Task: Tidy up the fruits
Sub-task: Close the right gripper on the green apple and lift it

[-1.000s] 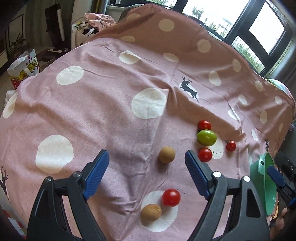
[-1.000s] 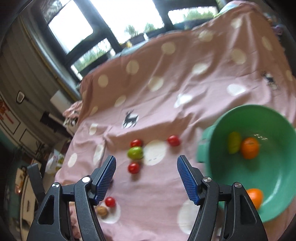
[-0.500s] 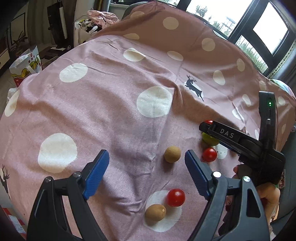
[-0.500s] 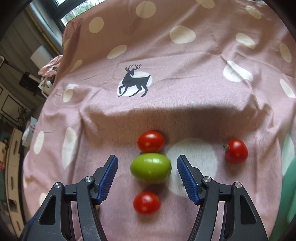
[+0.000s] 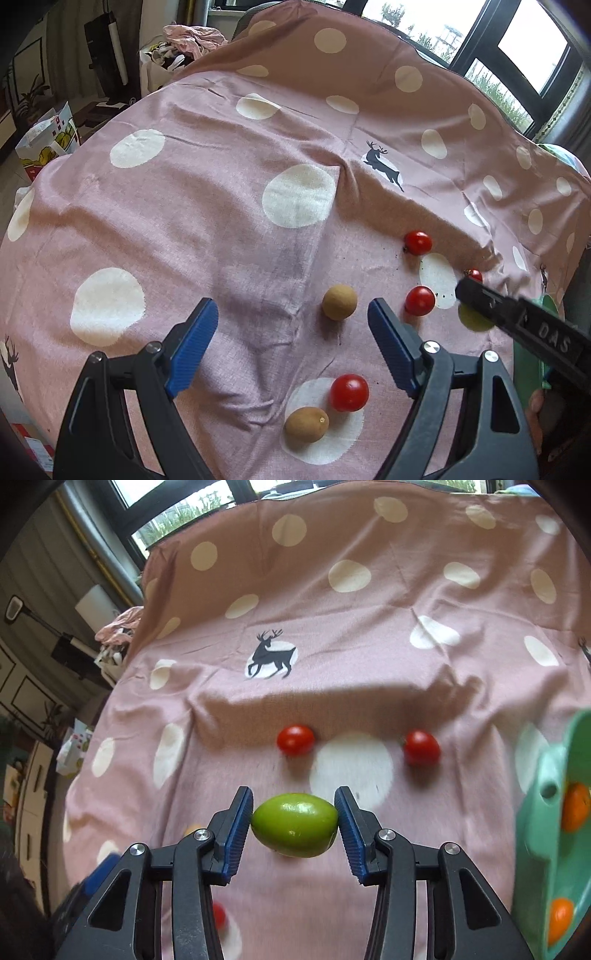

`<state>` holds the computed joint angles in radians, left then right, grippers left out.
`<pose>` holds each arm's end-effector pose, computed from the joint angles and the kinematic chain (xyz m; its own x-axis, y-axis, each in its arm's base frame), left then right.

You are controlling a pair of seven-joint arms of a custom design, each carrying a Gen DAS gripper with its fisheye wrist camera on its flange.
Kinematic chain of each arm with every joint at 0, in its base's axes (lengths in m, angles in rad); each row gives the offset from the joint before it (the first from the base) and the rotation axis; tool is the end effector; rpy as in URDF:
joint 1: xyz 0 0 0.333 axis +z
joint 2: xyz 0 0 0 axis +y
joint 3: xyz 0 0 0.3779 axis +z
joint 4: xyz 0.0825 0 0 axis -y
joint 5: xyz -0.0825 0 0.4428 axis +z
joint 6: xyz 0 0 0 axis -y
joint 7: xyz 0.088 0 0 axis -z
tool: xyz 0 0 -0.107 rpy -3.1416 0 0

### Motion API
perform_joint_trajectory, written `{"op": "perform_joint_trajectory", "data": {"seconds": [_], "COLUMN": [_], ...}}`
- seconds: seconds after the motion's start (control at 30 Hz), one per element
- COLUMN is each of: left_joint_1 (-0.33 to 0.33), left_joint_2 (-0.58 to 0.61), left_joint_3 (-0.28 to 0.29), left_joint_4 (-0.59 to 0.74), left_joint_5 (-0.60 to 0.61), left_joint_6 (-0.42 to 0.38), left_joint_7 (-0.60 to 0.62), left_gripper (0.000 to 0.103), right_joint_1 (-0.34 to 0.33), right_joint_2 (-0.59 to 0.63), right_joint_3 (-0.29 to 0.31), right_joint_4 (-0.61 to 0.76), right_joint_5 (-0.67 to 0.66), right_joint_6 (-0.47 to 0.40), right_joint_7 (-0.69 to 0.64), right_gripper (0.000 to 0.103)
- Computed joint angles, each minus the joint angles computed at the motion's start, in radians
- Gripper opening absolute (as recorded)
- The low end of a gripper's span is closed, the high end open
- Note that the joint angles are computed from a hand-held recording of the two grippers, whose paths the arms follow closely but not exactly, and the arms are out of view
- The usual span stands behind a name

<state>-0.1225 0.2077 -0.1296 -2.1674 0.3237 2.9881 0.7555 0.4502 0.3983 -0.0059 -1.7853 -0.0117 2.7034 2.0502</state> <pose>0.6305 -0.1823 0.3863 0.1831 -0.9465 0.2656 -0.8002 -0.3004 -0.5190 0.6874 0.3283 0.4130 0.0281 -0.9754 -0.2186 -0.8919 0.0743 -0.4461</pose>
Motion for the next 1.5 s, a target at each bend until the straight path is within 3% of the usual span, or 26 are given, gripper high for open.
{"op": "perform_joint_trajectory", "data": {"seconds": [0.1,0.2,0.37,0.6,0.77,1.07,1.13,1.23,1.33,1.43,1.5], "left_joint_1": [0.019,0.000,0.003,0.012,0.104,0.242,0.272,0.279,0.248,0.316,0.334], "left_joint_2": [-0.002,-0.003,0.000,0.001,-0.004,0.040,0.061,0.090,0.109,0.136,0.147], "left_joint_3": [-0.026,-0.010,-0.024,-0.043,-0.162,-0.377,-0.422,-0.444,-0.420,-0.504,-0.529], "left_joint_4": [-0.007,-0.008,-0.004,-0.008,-0.028,-0.005,0.008,0.033,0.053,0.067,0.073], "left_joint_5": [-0.035,-0.019,-0.027,-0.070,-0.241,-0.527,-0.580,-0.623,-0.637,-0.720,-0.762], "left_joint_6": [0.016,0.016,0.012,0.013,0.058,0.076,0.069,0.039,0.025,0.011,0.005], "left_joint_7": [0.039,0.023,0.042,0.081,0.245,0.545,0.600,0.656,0.665,0.761,0.806], "left_gripper": [0.083,0.083,0.083,0.083,0.080,0.070,0.063,0.052,0.049,0.045,0.043], "right_joint_1": [-0.025,-0.077,-0.013,-0.047,-0.058,-0.150,-0.166,-0.093,-0.128,-0.136,-0.157], "right_joint_2": [-0.067,-0.117,-0.113,-0.098,-0.125,-0.097,-0.061,-0.024,-0.010,0.008,0.010], "right_joint_3": [0.035,0.094,0.022,0.062,0.065,0.143,0.162,0.073,0.122,0.138,0.160], "right_joint_4": [-0.102,-0.194,-0.190,-0.179,-0.221,-0.207,-0.175,-0.129,-0.124,-0.107,-0.101], "right_joint_5": [0.062,0.194,0.043,0.115,0.151,0.416,0.474,0.368,0.423,0.437,0.478], "right_joint_6": [0.022,0.038,-0.041,-0.049,0.017,0.159,0.198,0.114,0.150,0.150,0.122], "right_joint_7": [-0.026,-0.109,-0.002,-0.072,-0.074,-0.250,-0.296,-0.180,-0.254,-0.288,-0.315], "right_gripper": [0.048,0.048,0.048,0.048,0.048,0.048,0.048,0.039,0.033,0.033,0.033]}}
